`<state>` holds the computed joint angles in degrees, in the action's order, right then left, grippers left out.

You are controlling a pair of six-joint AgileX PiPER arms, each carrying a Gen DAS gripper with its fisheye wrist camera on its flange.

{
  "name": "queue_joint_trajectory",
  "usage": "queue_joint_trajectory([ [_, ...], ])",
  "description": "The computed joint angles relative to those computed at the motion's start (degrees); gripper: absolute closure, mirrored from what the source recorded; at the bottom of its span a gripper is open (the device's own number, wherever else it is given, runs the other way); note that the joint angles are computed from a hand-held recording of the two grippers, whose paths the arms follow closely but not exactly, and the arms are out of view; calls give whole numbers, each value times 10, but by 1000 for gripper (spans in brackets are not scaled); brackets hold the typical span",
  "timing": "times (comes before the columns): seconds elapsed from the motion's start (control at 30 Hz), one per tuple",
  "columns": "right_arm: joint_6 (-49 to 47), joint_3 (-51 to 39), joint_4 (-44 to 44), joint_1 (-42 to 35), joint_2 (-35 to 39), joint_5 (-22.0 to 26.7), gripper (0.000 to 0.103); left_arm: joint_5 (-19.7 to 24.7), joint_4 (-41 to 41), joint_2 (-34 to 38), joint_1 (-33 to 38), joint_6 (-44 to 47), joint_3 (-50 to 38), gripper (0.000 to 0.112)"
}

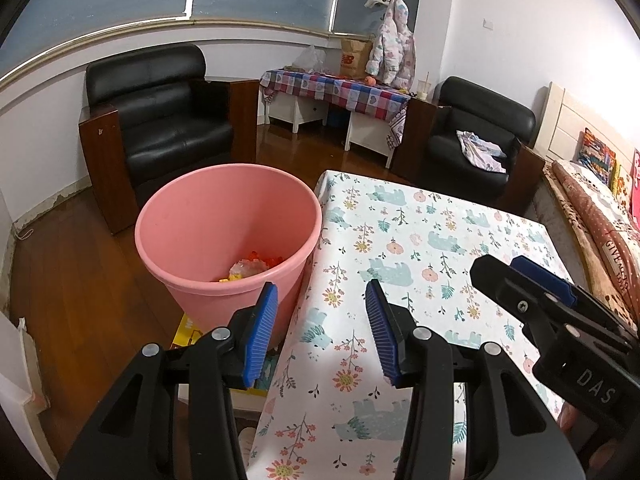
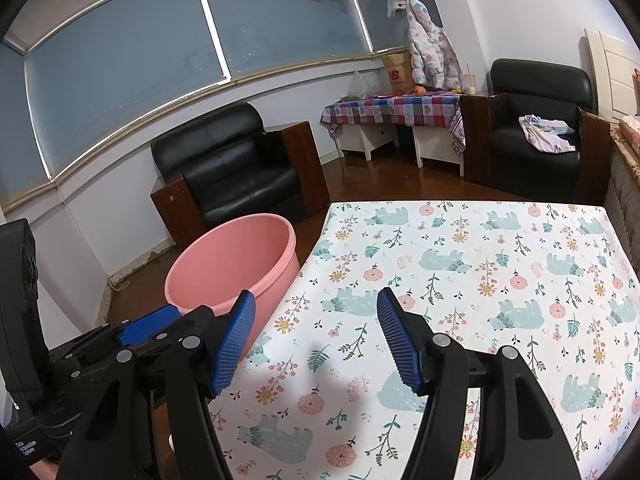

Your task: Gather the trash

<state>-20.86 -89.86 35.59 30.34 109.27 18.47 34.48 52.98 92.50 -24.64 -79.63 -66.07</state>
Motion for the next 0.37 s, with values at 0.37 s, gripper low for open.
queue_joint_trajectory([
  [0.37,-15,4,14,-3,0,-2,40,6,-13,3,2,12,-6,66],
])
